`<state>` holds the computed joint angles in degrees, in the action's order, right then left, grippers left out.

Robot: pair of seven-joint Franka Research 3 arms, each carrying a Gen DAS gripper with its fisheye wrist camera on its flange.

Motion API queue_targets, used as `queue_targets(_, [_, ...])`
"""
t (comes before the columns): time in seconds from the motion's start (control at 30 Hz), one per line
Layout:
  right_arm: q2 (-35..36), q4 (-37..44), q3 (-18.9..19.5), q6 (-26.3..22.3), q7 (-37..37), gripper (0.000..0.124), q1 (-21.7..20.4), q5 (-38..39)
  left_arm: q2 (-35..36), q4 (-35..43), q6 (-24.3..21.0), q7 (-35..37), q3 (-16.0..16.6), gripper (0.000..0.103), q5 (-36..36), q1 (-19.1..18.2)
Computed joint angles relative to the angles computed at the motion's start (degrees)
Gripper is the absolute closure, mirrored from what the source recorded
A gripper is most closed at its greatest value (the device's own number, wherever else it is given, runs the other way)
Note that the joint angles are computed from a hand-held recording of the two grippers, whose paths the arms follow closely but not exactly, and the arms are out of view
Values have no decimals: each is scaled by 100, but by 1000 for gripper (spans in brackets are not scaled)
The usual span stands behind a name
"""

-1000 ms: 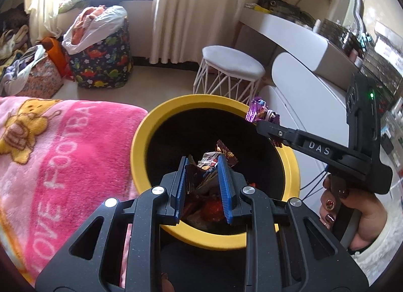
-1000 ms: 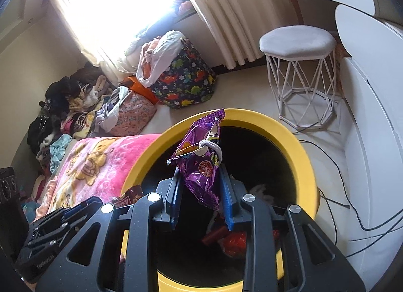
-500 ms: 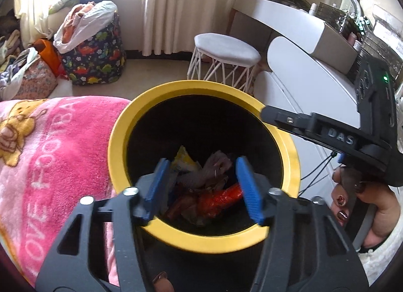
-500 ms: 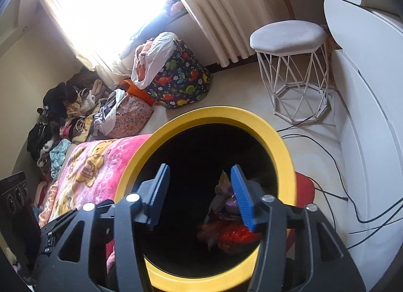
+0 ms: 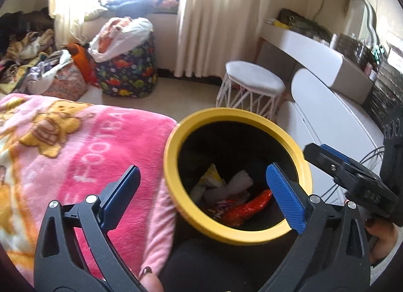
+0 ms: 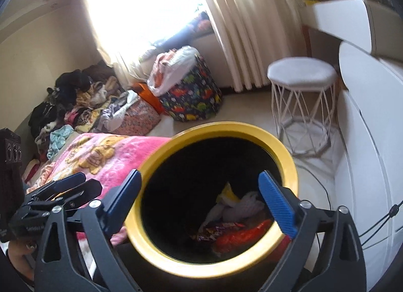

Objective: Collect trash

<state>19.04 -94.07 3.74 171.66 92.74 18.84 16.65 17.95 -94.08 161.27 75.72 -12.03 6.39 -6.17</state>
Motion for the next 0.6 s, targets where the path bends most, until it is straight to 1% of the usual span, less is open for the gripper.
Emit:
queue_targets(0.03, [-33,-70,-36,155,7,28,62,-65,-132,-181,165,-198,127,11,150,-64])
queue_targets(0.1, [-100,-204,-137,443,42,28,200,-229,-309,-389,336,-589,340,11,501,-187])
queue_targets(0.2, [-216,-453,-651,847,402,27,713,-682,-592,-727,593,-1379,683,11,1293,-383])
queue_targets(0.23, [-237,-517,-748,950,470,27,810,-767,-681,-836,660,-1596,739,11,1521,-396])
queue_targets(0.27, [-262,-614,-940,1120,573,27,993,-883,-780,-950,744,-1962,863,11,1905,-463])
queue_targets(0.3, [-280,-689,-1301,1256,727,27,1328,-1018,-867,-1047,820,-2326,956,11,2283,-507])
queue_targets(0.33, [-290,-745,-1473,1362,760,27,1490,-1068,-979,-1165,907,-2812,1092,11,2790,-577])
queue_targets(0.37, [-300,-800,-1690,1484,763,27,1707,-1105,-1056,-1244,917,-3024,1105,11,3042,-560])
queue_targets(0.43, [-287,-895,-2429,1702,731,27,2432,-1069,-1206,-1367,901,-3717,1183,11,3817,-576])
queue_targets(0.5, [-228,-994,-3276,1936,601,27,3272,-853,-1326,-1516,999,-4034,1122,11,4090,-456])
queue_targets(0.53, [-212,-1051,-3606,2017,498,27,3611,-705,-1372,-1577,1038,-4103,1066,11,4123,-383])
queue_targets(0.57, [-189,-1114,-3898,2125,388,27,3920,-535,-1407,-1606,1038,-4252,1027,11,4268,-326])
queue_targets(0.6, [-171,-1146,-4038,2201,296,27,4084,-394,-1454,-1624,994,-4582,1010,11,4602,-291])
